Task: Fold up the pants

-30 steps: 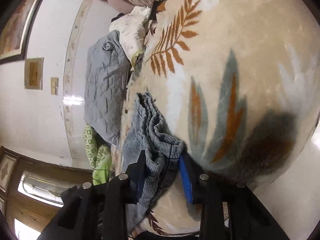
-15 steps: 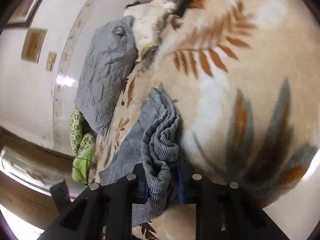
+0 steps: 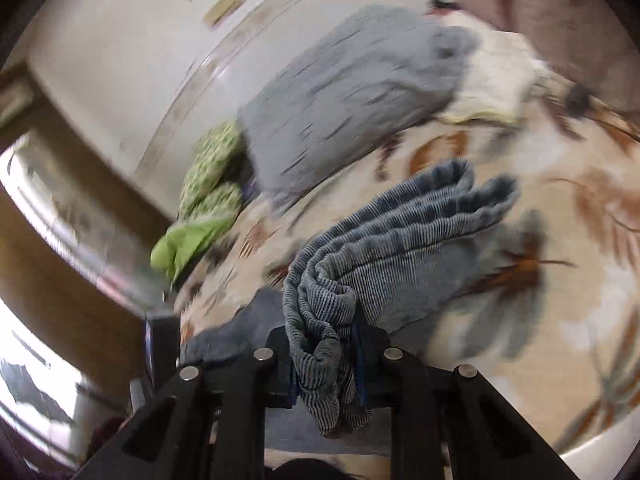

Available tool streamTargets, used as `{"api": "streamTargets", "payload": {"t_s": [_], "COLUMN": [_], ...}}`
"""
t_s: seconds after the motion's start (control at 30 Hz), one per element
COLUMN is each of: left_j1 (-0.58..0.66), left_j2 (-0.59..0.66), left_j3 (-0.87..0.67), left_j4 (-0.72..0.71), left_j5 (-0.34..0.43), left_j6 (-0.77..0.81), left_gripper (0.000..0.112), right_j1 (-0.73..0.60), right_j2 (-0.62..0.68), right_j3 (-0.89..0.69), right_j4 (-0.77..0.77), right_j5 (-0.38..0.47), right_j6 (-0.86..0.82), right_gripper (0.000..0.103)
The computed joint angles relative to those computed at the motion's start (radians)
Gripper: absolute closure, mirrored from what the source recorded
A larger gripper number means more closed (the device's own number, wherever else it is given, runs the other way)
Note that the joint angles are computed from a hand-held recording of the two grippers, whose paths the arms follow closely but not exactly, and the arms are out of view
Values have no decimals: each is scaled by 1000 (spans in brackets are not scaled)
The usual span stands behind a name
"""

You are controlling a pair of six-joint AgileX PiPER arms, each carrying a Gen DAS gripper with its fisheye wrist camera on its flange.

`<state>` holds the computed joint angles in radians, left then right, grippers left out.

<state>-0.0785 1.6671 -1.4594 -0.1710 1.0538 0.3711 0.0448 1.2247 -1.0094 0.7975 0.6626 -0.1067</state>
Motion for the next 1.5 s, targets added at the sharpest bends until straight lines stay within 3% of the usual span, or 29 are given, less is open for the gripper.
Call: {"api": "streamTargets", "payload": {"t_s": [0.1,0.2,0.37,0.47,0.5,0.53,0.63,0.83,0.97,1.23,1.33,1.5], "left_j1": [75,175,290,317,315,308,270,92,-54,-241,-227,-221], "left_j2": [-28,-65,-111,-117,-119,-120,-134,-166,-129,58,59,43], "left_j3": [10,17,35,34,35,35,37,42,17,-1,52,72], "left_j4": [-8,-43,-62,-78,-73,-66,-47,35,92,248,235,230], "left_j5": [-7,-30,-69,-68,-72,-77,-92,-117,-113,-110,-176,-183], "left_j6": [37,116,197,220,219,212,189,104,10,-177,-173,-164], "left_gripper": [34,34,34,34,34,34,34,34,34,34,28,26], "right_j1": [144,232,313,360,359,347,307,124,-6,93,96,115], "right_j2": [71,139,316,387,384,372,302,101,65,203,182,163], "right_j3": [-39,-32,-90,-143,-137,-122,-73,95,144,123,164,197], "right_j4": [-77,-42,69,31,80,150,213,183,166,-75,-42,-52], "right_j5": [-49,-79,-29,12,16,38,88,68,66,-20,-57,-91], "right_j6": [114,122,62,101,48,-30,-143,-183,-176,-23,-103,-145], "right_gripper": [82,82,76,61,50,44,41,41,41,48,49,50]}}
